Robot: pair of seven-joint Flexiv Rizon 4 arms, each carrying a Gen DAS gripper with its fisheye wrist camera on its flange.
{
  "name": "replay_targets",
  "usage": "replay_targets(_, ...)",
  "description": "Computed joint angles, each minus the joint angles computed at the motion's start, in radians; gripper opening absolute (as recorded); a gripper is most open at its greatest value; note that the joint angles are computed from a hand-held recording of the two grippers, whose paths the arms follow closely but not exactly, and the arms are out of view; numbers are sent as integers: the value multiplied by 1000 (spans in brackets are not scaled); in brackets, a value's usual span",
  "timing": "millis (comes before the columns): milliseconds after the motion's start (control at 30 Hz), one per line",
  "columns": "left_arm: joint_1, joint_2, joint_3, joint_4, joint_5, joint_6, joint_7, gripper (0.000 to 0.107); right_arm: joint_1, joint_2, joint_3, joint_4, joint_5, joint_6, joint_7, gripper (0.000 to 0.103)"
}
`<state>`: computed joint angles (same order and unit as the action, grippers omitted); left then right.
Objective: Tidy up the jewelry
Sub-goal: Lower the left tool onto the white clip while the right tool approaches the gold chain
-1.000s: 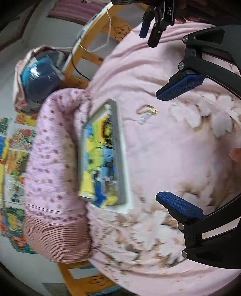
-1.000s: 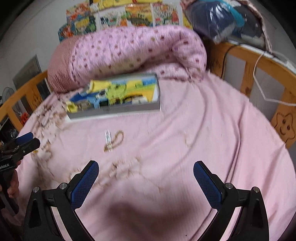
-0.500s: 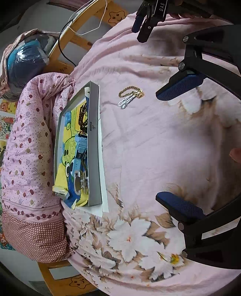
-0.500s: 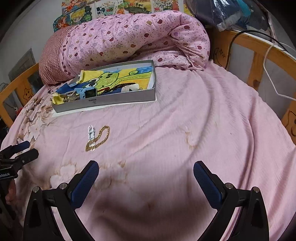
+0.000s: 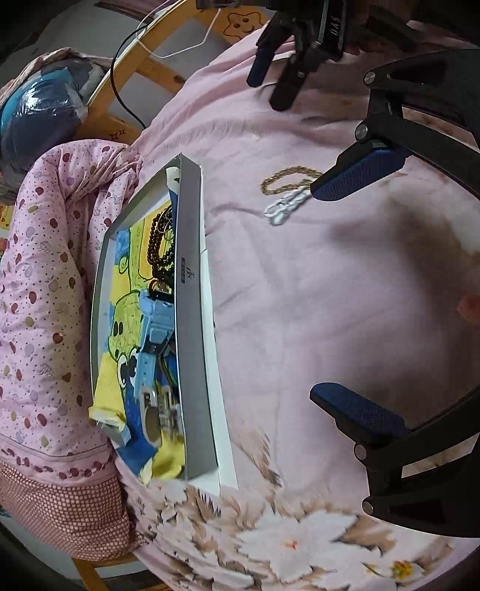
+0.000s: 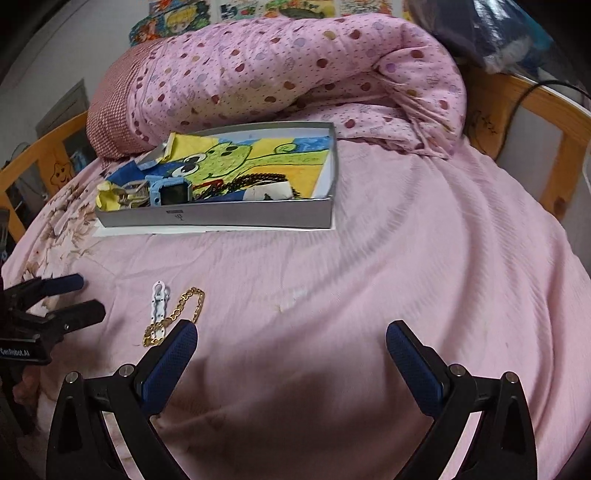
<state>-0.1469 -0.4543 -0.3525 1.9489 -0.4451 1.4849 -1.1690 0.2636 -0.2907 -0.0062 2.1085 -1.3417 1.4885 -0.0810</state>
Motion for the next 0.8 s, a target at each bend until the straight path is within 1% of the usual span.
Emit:
replay_targets(133,-19,-32,16,-49,6,-34,-14,96,9,-38,3,-20,59,16,-88,103)
replay_targets(333,-37,-62,34,-95,16,-61,-21,96,54,-77,-8,-42,201,16,-233,103)
replay_targets(500,-42,-73,36,-109,19,-65,-25,96,100,-90,-34,-49,293,16,-308,103)
replay_targets(600,-54,-80,51,-121,29,-70,-36,96,126,-97,-50,-52,343,17,-346,103)
replay_targets(700,-78,-91,82,-144,53,-85,-55,96,138,-107,-43,-64,411,6,-407,103)
replay_targets(800,-82,-99,89,-157,69,-94,-57,96,149,-114,-39,-70,476,-5,-461,103)
